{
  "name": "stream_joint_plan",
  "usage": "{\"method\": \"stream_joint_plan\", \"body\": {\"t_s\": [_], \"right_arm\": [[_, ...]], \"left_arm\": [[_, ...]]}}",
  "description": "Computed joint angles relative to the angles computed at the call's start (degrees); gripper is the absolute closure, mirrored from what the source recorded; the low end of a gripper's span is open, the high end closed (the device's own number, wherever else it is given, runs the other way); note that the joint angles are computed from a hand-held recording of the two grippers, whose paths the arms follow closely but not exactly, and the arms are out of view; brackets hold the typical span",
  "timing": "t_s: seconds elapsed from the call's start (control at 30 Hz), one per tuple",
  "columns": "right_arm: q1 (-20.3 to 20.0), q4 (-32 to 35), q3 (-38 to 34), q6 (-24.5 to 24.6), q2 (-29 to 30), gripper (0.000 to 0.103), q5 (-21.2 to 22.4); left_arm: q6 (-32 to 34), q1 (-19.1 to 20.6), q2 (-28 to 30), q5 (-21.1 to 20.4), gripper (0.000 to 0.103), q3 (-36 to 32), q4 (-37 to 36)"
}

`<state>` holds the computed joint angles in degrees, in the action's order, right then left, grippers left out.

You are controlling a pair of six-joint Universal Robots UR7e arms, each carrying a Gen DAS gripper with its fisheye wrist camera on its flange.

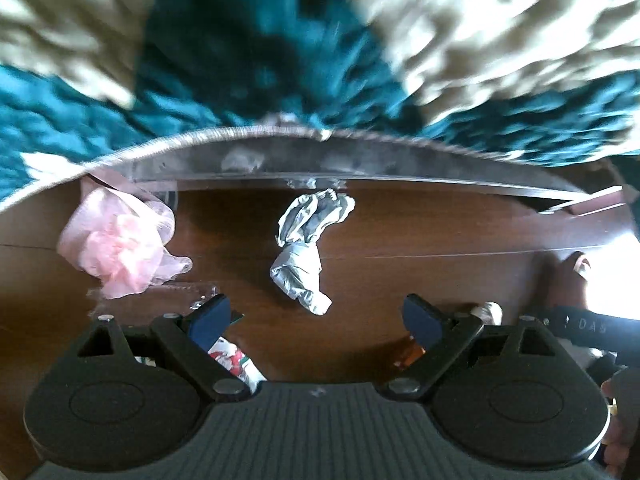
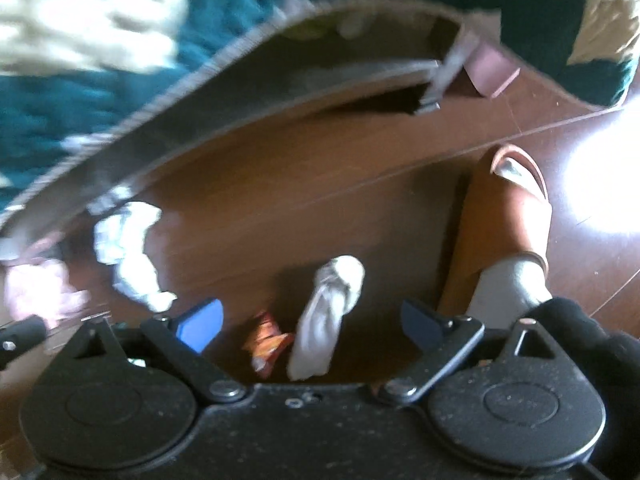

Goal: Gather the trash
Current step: 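Lower both tools back toward the trash on the floor, then grasp the crumpled white paper with the left tool while the right tool grasps a white tissue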

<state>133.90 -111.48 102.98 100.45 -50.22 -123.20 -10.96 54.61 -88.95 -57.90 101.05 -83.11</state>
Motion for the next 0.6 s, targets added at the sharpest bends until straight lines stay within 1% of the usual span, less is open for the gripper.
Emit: {"method": "stream_joint_plan", "body": {"t_s": [0.13,0.23,0.33,0.43,0.57,0.6], "right_arm": [[-3.5,-7.6,6.8,-0.4,-0.9,0.014,2.1],[-5.6,-10.7,9.1,-0.4,-0.5,0.014,2.8],[-7.5,-13.8,9.9,-4.1,1.1,0.014,3.0],[-9.0,-15.3,9.7,-8.3,3.0,0.014,2.5],[-10.8,-17.7,10.6,-11.0,4.2,0.021,2.8],[-11.2,-17.7,10.8,-10.9,4.3,0.023,2.8]], "left_arm": [[1.4,2.2,1.5,1.8,0.01,3.7,-4.7],[4.4,3.3,2.3,3.9,0.01,6.2,-7.9],[6.7,4.8,3.7,6.0,0.01,8.1,-11.2],[6.6,6.3,5.3,7.0,0.01,9.1,-13.9],[6.7,7.8,7.2,7.1,0.01,10.1,-15.6],[6.7,8.0,7.5,7.2,0.013,10.2,-15.8]]}}
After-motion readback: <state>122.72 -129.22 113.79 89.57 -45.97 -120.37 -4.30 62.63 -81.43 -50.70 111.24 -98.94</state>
